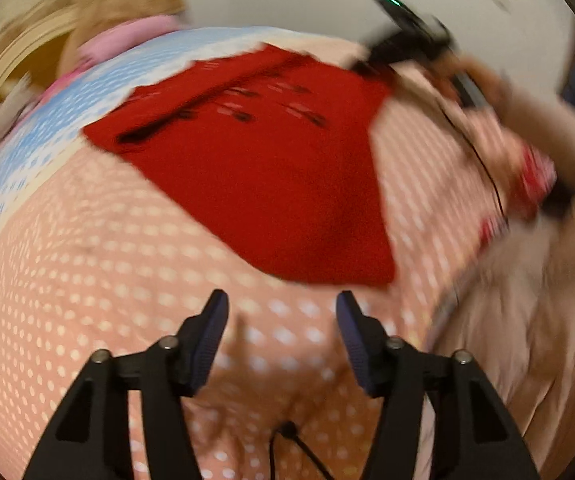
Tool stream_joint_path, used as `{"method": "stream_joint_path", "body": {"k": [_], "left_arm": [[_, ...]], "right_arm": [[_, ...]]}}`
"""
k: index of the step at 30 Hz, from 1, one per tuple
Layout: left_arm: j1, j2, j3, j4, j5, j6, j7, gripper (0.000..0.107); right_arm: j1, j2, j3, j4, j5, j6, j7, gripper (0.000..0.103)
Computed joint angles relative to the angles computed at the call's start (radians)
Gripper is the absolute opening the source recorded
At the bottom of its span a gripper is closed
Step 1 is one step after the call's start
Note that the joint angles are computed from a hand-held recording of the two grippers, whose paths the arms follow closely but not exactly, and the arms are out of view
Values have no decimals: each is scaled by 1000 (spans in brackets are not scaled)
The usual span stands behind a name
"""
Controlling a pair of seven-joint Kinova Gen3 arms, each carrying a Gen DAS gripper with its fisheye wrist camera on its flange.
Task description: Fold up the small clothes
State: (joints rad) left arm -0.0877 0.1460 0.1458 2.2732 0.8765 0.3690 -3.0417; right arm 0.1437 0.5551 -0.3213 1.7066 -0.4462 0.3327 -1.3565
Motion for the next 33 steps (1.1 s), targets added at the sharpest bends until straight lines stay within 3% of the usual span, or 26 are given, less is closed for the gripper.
{"method": "stream_joint_path", "body": {"k": [4,7,10,11,13,14,15,19,21,23,25,26,29,30,33], "left_arm": [[30,14,125,60,69,-134,-139,60],[138,56,105,49,178,-256,-249,60],[126,119,146,0,279,-293,-271,65],[85,121,174,-6,285,-272,-273,63],[-8,123,221,-34,270,-195,-228,43],[-54,129,244,-47,257,-154,-188,18],[-100,141,263,-65,259,-113,-149,10],[-256,197,288,-136,358,49,-97,10],[-245,219,234,-170,397,94,-65,9],[-171,196,149,-175,386,108,-80,9],[-110,154,93,-154,340,108,-147,12],[-86,127,81,-132,312,90,-187,20],[-42,66,85,-61,274,15,-309,74],[-56,55,108,-42,278,9,-350,80],[-4,44,91,-9,283,-1,-454,80]], "right_arm": [[-3,-1,5,-1,-2,3,-6,7],[-9,-7,12,1,-2,6,-14,7],[-9,-16,13,8,-1,7,-15,7],[-6,-18,10,11,-3,6,-13,7],[8,-23,-2,18,-10,4,-1,7],[16,-25,-8,22,-15,3,5,7],[25,-24,-15,22,-21,4,13,7],[25,-10,-12,13,-33,12,21,8],[36,-1,-24,15,-45,4,31,8],[39,2,-28,15,-50,0,33,8],[45,3,-32,15,-54,3,38,8],[48,4,-35,13,-56,6,41,8],[56,7,-40,9,-62,15,54,8],[54,9,-37,6,-63,16,56,8],[51,11,-34,4,-68,16,60,8]]}}
